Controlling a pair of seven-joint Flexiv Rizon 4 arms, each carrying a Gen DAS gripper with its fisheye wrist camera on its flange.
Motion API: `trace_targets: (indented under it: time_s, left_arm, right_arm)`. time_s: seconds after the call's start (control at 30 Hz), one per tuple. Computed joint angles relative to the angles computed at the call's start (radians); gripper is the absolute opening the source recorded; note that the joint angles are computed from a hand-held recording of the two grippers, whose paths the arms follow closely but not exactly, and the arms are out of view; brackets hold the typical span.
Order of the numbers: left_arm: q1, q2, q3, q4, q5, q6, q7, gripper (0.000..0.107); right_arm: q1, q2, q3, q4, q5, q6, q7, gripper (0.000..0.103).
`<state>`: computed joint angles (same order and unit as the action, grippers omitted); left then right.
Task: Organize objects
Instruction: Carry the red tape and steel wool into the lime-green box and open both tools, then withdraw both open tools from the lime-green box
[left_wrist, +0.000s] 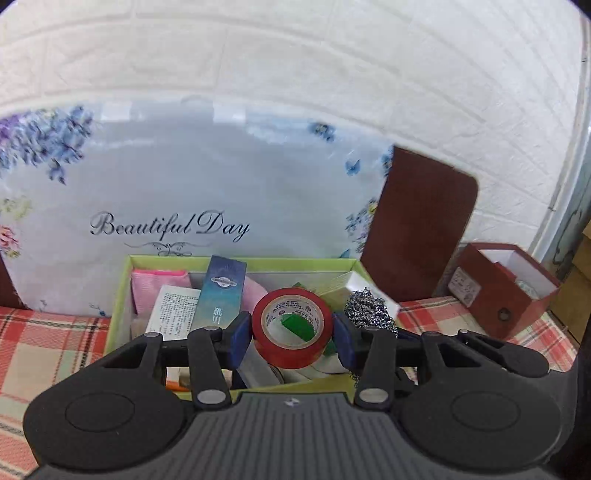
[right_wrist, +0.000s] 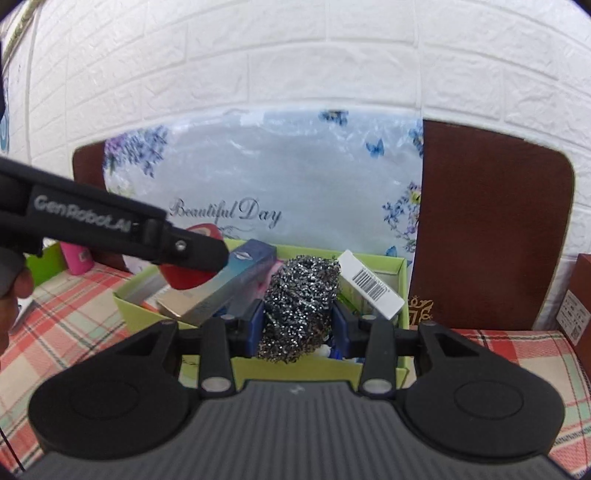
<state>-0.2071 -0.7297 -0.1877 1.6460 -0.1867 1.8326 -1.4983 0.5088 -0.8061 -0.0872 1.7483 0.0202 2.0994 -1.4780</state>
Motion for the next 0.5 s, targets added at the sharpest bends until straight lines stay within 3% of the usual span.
trace_targets:
  time_s: [0.1,0.17,0.33,0.4,0.47,0.5]
  left_arm:
    - [-0.015,-0.049,0.026,-0.067,-0.017,-0.055,0.015,0.049]
    - [-0.052,-0.071,0.085,-0.099,-0.038,-0.083,0.014,0.05]
    - [-0.151,-0.114,0.238,-0.141,-0.076,-0.045,0.005,0.051]
    - [-0.14,-0.119,0.226,-0.137,-0.071,-0.021,0.014,0.055]
    - [-0.101,-0.116,0.172,-0.112,-0.058,0.027,0.016,0.07]
    - [-0.09,-0.11,0.155,-0.098,-0.064,0.04,0.009,0.076]
  right_arm:
    - [-0.053,-0.043,0.049,-0.058,-0.066,-0.032,0.027,0.038]
    - [-0.098,-0.07,0.098,-0.085,-0.138,-0.025,0.04,0.038]
    - [-0.068,-0.122,0.068,-0.146,-0.168,-0.038,0.042,0.038]
    - [-0.064,-0.132,0.065,-0.154,-0.155,-0.023,0.052,0.041]
    - [-0.052,-0.128,0.051,-0.146,-0.133,-0.017,0.057,0.045]
    - [-0.037,-0.126,0.034,-0.139,-0.112,-0.007,0.054,0.054]
